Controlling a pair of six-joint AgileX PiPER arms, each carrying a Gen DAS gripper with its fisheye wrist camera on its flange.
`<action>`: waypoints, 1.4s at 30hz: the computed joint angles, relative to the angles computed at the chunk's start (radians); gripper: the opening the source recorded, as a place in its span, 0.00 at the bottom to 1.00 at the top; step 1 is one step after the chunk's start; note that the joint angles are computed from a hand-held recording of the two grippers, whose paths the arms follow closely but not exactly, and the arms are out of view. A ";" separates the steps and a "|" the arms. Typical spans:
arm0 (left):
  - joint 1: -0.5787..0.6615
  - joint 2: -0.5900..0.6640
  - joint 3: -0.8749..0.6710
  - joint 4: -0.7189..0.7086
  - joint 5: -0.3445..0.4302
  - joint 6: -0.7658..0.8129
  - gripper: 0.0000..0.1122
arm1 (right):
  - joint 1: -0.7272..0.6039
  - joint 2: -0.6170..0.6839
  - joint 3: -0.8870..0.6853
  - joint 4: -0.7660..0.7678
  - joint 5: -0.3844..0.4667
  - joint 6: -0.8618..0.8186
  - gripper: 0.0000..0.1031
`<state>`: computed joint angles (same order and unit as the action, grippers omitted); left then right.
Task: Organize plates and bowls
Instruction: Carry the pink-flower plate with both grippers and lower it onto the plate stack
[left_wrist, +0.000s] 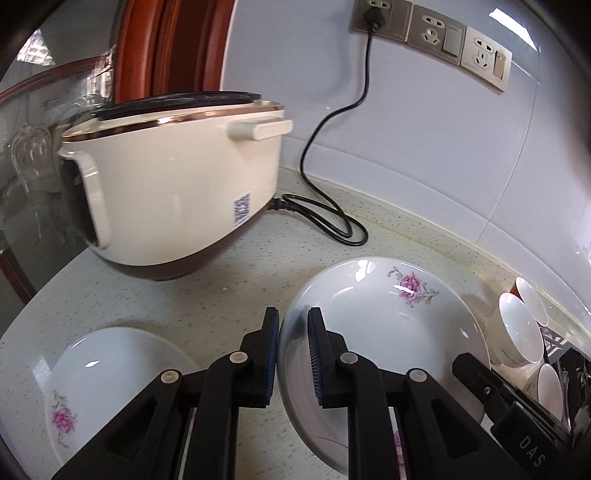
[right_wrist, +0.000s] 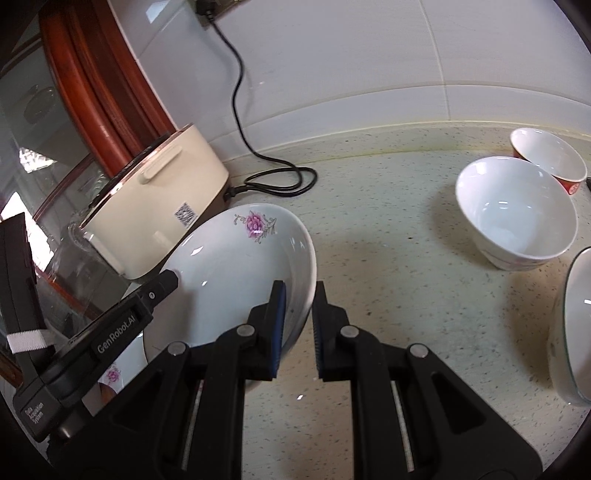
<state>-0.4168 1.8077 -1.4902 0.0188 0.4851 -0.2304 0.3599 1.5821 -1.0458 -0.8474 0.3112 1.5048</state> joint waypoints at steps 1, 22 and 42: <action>0.001 -0.007 0.012 0.011 -0.006 -0.009 0.15 | 0.005 0.001 -0.001 -0.012 -0.004 0.009 0.16; 0.135 -0.167 0.207 -0.058 -0.066 0.055 0.15 | 0.141 0.037 -0.042 -0.213 -0.039 0.177 0.17; 0.335 -0.206 0.311 -0.307 -0.093 0.369 0.15 | 0.287 0.183 -0.174 -0.289 0.009 0.203 0.17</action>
